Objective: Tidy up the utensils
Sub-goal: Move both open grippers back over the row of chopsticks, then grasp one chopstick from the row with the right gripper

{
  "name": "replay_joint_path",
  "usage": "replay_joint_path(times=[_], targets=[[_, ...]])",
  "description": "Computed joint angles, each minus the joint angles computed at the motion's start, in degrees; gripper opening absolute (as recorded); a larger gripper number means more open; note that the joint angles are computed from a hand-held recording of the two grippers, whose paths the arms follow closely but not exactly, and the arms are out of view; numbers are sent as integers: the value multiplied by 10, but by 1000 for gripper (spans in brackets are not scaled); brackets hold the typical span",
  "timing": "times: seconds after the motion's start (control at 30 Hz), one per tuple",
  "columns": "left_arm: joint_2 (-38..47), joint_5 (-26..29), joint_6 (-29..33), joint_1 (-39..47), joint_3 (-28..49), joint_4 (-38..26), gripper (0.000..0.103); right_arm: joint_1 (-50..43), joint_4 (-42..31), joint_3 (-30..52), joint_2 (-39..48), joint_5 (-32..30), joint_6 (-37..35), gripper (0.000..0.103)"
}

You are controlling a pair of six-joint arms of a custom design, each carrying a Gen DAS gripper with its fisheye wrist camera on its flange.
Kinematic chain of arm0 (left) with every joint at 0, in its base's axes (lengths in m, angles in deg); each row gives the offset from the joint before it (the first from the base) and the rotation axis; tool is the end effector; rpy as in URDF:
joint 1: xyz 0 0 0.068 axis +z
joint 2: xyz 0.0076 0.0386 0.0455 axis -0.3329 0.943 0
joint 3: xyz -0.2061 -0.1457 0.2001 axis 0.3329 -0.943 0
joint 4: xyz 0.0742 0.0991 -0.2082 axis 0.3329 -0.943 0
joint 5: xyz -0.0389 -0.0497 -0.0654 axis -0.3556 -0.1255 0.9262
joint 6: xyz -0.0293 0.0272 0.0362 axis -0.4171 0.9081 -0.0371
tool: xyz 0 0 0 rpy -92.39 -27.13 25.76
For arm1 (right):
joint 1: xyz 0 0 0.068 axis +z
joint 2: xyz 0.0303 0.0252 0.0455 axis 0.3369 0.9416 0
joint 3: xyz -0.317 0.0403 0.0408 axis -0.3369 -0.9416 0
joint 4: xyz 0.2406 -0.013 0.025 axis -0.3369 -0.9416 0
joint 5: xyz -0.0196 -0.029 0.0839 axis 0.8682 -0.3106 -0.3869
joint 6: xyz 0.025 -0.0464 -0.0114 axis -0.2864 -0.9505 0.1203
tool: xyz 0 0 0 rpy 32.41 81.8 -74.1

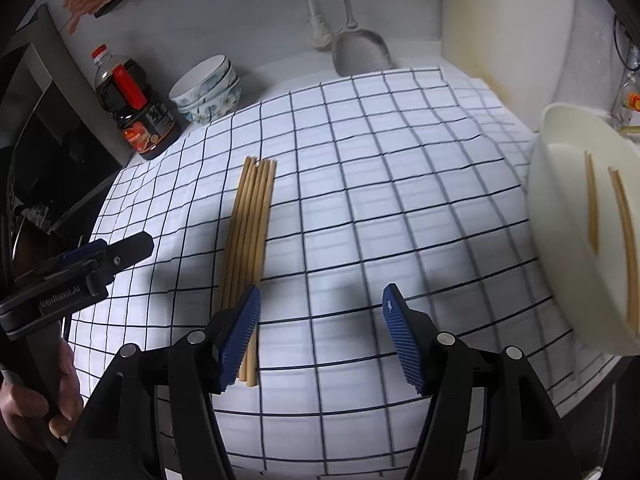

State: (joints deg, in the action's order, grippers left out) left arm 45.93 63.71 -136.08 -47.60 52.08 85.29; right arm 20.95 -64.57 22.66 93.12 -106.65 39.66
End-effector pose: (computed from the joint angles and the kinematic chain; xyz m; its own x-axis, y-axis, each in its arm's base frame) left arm 0.1491 -0.0657 0.1329 -0.7536 -0.4235 -0.5027 -0.4306 0.8959 -0.1092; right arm 0.2184 0.0194 0.1150 -0.7839 -0.3736 -0.4959 -0.5222 0.8288 0.2010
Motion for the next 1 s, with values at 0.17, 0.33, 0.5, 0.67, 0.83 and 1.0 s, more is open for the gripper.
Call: replay_joint_path(times=[0.17, 0.33, 0.5, 0.67, 0.83, 1.0], targets=[[38, -4, -2, -8, -37, 68, 93, 47, 74, -28, 34, 20, 21, 61], [78, 3, 19, 2, -71, 150, 93, 83, 140, -45, 72, 33, 43, 61], [116, 11, 45, 18, -90, 217, 93, 115, 195, -52, 110, 60, 64, 61], [152, 26, 69, 43, -101, 274, 93, 137, 238, -54, 140, 86, 82, 61], [182, 33, 82, 52, -106, 312, 93, 150, 270, -58, 161, 108, 92, 61], [208, 42, 87, 60, -109, 339, 93, 160, 287, -58, 175, 124, 91, 61]])
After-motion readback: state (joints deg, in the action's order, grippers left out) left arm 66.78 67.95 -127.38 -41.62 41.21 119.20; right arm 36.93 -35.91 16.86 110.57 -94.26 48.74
